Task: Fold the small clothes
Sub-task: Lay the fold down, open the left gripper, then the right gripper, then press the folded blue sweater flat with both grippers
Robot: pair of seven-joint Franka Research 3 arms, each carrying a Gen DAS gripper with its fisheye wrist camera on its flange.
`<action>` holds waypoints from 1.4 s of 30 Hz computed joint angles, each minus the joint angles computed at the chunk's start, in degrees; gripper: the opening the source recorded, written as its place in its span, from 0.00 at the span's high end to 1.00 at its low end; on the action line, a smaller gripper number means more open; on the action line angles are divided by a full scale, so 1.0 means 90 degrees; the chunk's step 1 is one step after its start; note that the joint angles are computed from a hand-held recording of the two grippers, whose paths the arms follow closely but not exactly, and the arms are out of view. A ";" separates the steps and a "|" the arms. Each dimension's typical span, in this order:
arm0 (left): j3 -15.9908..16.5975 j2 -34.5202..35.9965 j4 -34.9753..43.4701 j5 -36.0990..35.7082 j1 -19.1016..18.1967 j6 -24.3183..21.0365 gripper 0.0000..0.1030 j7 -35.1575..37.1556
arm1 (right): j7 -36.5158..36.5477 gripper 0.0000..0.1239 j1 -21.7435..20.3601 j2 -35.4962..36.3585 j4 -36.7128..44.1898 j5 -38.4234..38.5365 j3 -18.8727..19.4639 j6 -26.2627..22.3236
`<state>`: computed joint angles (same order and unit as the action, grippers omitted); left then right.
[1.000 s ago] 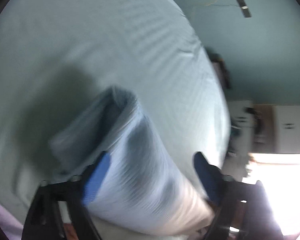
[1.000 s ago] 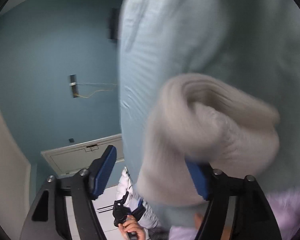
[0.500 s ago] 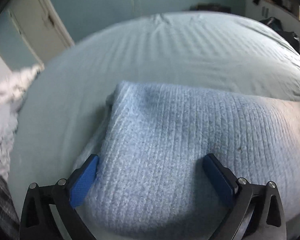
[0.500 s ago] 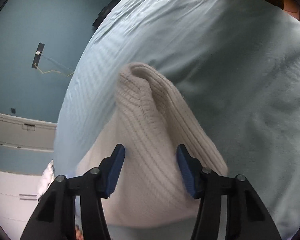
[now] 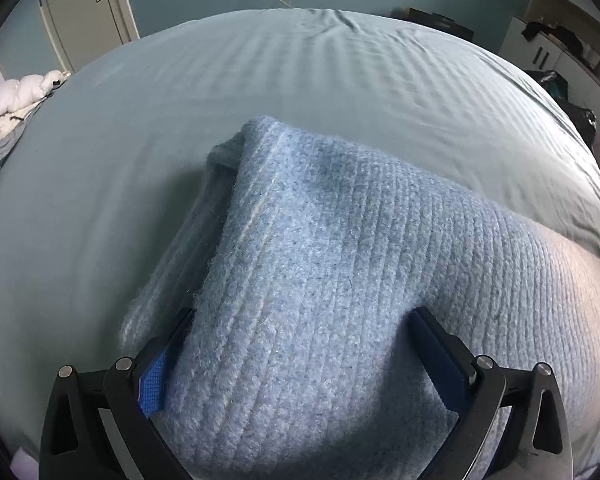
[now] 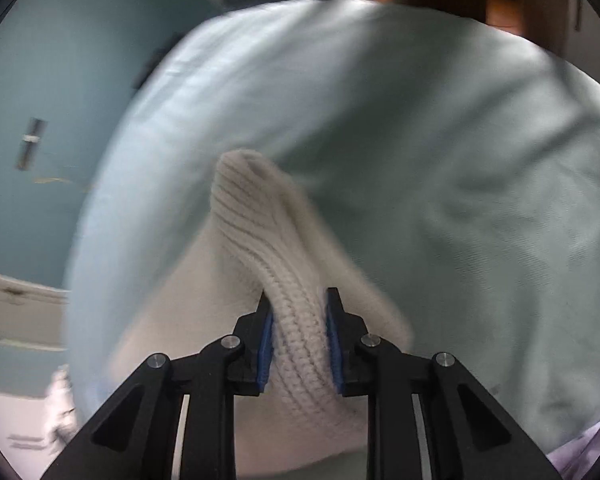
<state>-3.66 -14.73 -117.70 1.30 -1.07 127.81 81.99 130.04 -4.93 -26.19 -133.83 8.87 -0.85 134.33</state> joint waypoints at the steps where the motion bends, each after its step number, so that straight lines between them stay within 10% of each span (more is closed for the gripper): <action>1: 0.0012 0.0026 0.0012 -0.0014 0.0001 0.0030 0.00 0.0026 | -0.0056 0.86 -0.0029 0.0100 0.0055 -0.0220 0.0089 0.0022; 5: 0.0006 -0.0114 -0.0068 0.0057 0.0019 -0.0031 0.00 0.0086 | 0.0247 0.76 -0.0182 0.0107 0.0497 -0.1548 0.0621 -0.0492; 10: -0.0315 -0.0270 0.0093 0.1355 0.0175 0.0111 0.00 -0.0238 | 0.1589 0.31 -0.0529 -0.0520 0.0542 -0.3180 0.1177 -0.0293; 15: -0.0281 -0.0551 -0.0172 0.1762 0.0022 0.0805 0.00 -0.0041 | 0.0099 0.31 0.0329 0.0086 0.0795 -0.2897 0.0919 0.0861; 20: -0.0206 -0.0197 -0.0210 0.1437 -0.0061 0.0421 0.00 0.0095 | -0.1169 0.31 0.0737 0.0891 0.0979 -0.2974 0.1074 0.0051; 23: 0.0253 -0.0284 -0.0504 0.0309 -0.0139 0.0851 0.00 0.0466 | -0.1763 0.24 0.1022 0.0812 0.0566 -0.1923 0.0434 0.0536; 29: 0.0254 -0.0334 -0.0529 -0.0307 -0.0007 0.0822 0.00 0.0700 | -0.1458 0.25 0.0838 0.0565 0.0544 -0.2220 0.0732 0.0417; 34: 0.0005 -0.0814 -0.0997 0.0489 0.0094 0.1342 0.00 0.0661 | -0.0867 0.23 0.0315 0.0129 0.0285 -0.2921 0.1025 0.1607; 38: 0.0093 -0.0687 -0.0952 0.0609 0.0021 0.1214 0.00 0.0768 | -0.1646 0.23 0.0693 0.0896 0.0964 -0.1663 0.0422 0.0078; 42: 0.0157 -0.0358 -0.0370 0.0252 0.0074 0.0444 0.00 0.0556 | -0.1555 0.22 0.0631 0.0908 0.0882 -0.2328 0.0655 -0.0080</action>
<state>-2.25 -17.95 -121.03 3.57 -0.40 131.81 86.99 116.04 0.75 -18.02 -125.89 -12.08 5.04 133.61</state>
